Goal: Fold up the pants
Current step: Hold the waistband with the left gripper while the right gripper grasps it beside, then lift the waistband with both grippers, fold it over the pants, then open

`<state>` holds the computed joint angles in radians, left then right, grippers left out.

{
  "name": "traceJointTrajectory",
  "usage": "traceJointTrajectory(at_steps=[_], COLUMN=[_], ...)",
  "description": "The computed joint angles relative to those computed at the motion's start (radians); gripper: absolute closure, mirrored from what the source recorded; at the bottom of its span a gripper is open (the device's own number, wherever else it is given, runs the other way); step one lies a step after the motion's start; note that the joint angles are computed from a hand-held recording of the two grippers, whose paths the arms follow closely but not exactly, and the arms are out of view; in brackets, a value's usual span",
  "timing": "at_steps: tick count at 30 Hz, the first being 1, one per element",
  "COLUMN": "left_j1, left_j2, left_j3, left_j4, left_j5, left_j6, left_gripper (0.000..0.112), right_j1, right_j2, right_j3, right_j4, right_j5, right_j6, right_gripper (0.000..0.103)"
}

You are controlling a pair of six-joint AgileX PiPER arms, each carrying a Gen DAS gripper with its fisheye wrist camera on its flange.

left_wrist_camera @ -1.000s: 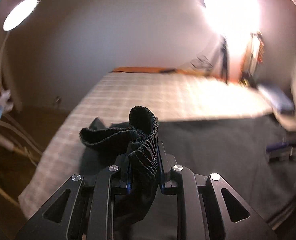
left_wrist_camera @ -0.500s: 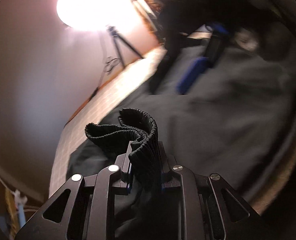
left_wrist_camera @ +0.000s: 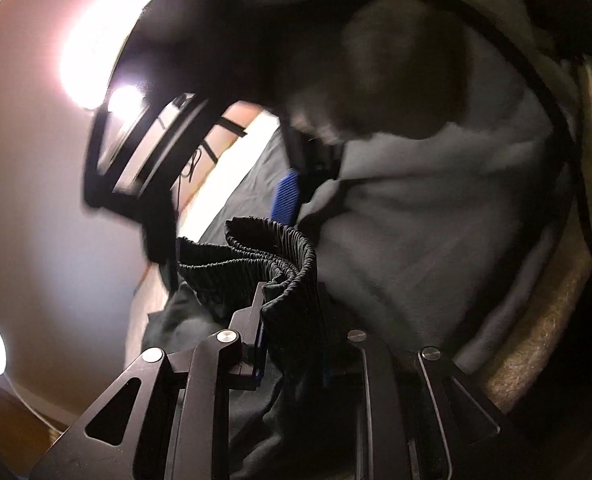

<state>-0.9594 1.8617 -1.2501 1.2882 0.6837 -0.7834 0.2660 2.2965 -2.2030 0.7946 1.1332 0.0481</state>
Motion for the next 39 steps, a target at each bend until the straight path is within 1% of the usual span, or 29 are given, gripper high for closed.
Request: traceJointTrajectory(at_steps=[2,3,4,5,6,9,11,12,13,16,20,22,25,29,32,35,38,39], left_j1=[-0.015,-0.018,-0.017,-0.017,-0.012,-0.001,0.017,0.031,0.046,0.082,0.093,0.097,0.082,0.048,0.024,0.026,0.001,0.005], left_j2=[0.007,0.007,0.006,0.005,0.003,-0.001,-0.012,-0.018,-0.025,-0.046,-0.051,-0.049,-0.031,0.023,0.09,0.14,0.201,0.22], left_j3=[0.004,0.006,0.006,0.004,0.001,-0.003,-0.006,-0.017,-0.029,-0.068,-0.135,-0.176,-0.24,-0.349,-0.459,-0.538,-0.64,-0.663], left_j4=[0.035,0.046,0.044,0.038,0.027,0.007,-0.037,-0.088,-0.146,-0.281,-0.396,-0.479,-0.561,-0.657,-0.734,-0.819,-0.878,-0.914], left_j5=[0.025,0.027,0.026,0.025,0.021,0.014,-0.011,-0.027,-0.045,-0.092,-0.114,-0.129,-0.136,-0.123,-0.106,-0.109,-0.086,-0.094], left_j6=[-0.01,-0.015,-0.014,-0.014,-0.014,-0.012,0.008,0.036,0.064,0.119,0.157,0.186,0.212,0.269,0.337,0.418,0.469,0.505], left_gripper=[0.094,0.093,0.091,0.091,0.091,0.089,0.089,0.089,0.092,0.093,0.094,0.094,0.094,0.094,0.094,0.094,0.094,0.094], right_j1=[0.021,0.029,0.033,0.032,0.028,0.001,-0.005,-0.003,-0.003,-0.002,-0.018,-0.042,-0.073,-0.123,-0.161,-0.203,-0.252,-0.27], right_j2=[0.022,0.025,0.021,0.018,0.017,-0.027,-0.06,-0.076,-0.086,-0.116,-0.177,-0.229,-0.3,-0.393,-0.458,-0.508,-0.555,-0.57], right_j3=[-0.061,-0.07,-0.065,-0.058,-0.048,0.072,0.129,0.148,0.154,0.158,0.194,0.254,0.326,0.422,0.488,0.529,0.561,0.568], right_j4=[-0.064,-0.084,-0.1,-0.111,-0.102,-0.038,-0.038,-0.042,-0.052,-0.072,-0.087,-0.074,-0.077,-0.09,-0.117,-0.156,-0.189,-0.205], right_j5=[0.026,0.024,0.016,0.013,0.007,-0.054,-0.084,-0.1,-0.105,-0.115,-0.128,-0.135,-0.14,-0.138,-0.137,-0.119,-0.094,-0.087], right_j6=[0.043,0.056,0.067,0.082,0.084,0.041,0.022,0.015,0.014,0.006,-0.016,-0.049,-0.083,-0.114,-0.111,-0.098,-0.087,-0.078], right_gripper=[0.028,0.03,0.034,0.047,0.062,0.08,0.084,0.086,0.086,0.087,0.087,0.087,0.087,0.087,0.087,0.087,0.087,0.087])
